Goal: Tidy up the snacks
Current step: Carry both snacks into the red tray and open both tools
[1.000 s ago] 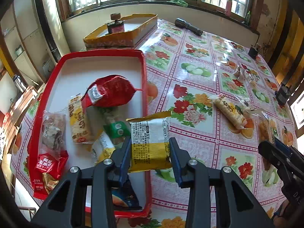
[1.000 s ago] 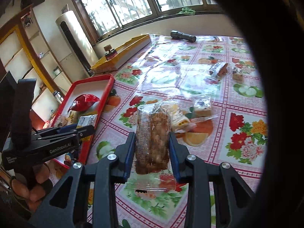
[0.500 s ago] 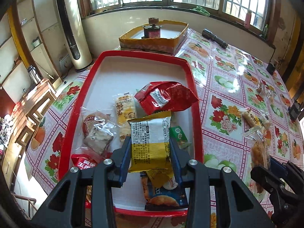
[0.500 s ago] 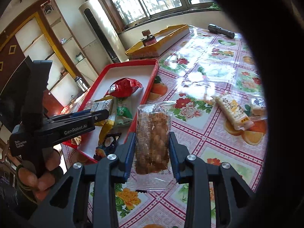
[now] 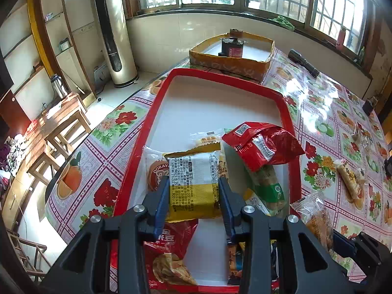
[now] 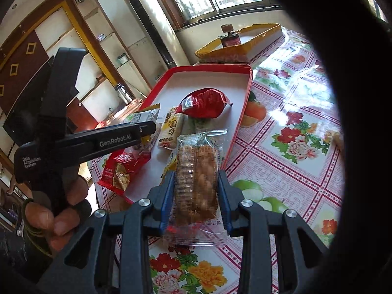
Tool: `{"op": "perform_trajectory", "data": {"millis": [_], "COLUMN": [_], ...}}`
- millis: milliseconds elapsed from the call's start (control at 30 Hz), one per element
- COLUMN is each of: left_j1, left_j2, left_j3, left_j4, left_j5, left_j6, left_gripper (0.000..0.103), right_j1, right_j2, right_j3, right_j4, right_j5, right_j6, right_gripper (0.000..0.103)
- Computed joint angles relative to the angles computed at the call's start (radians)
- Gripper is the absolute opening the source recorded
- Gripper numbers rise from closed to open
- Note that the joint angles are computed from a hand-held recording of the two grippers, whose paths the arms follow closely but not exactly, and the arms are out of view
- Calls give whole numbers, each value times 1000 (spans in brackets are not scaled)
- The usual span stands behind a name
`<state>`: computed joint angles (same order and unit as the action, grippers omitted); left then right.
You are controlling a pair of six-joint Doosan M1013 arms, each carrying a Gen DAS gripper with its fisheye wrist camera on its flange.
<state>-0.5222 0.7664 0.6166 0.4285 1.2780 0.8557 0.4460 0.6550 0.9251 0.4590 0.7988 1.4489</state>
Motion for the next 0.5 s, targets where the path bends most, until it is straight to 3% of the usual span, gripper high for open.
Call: {"op": "perform_trajectory", "data": {"millis": [500], "left_j1": [27], "left_j2": [31], "left_j3": [-55], "left_j4": [-12], "left_j5": [34], "left_j6": [-4], "left_gripper": [38], "right_j1": [9], "right_j2": [76], "right_j3": [-127], "right_j4": [16], "right_j5": [72], "right_j6": [-9], "right_gripper": [36]}}
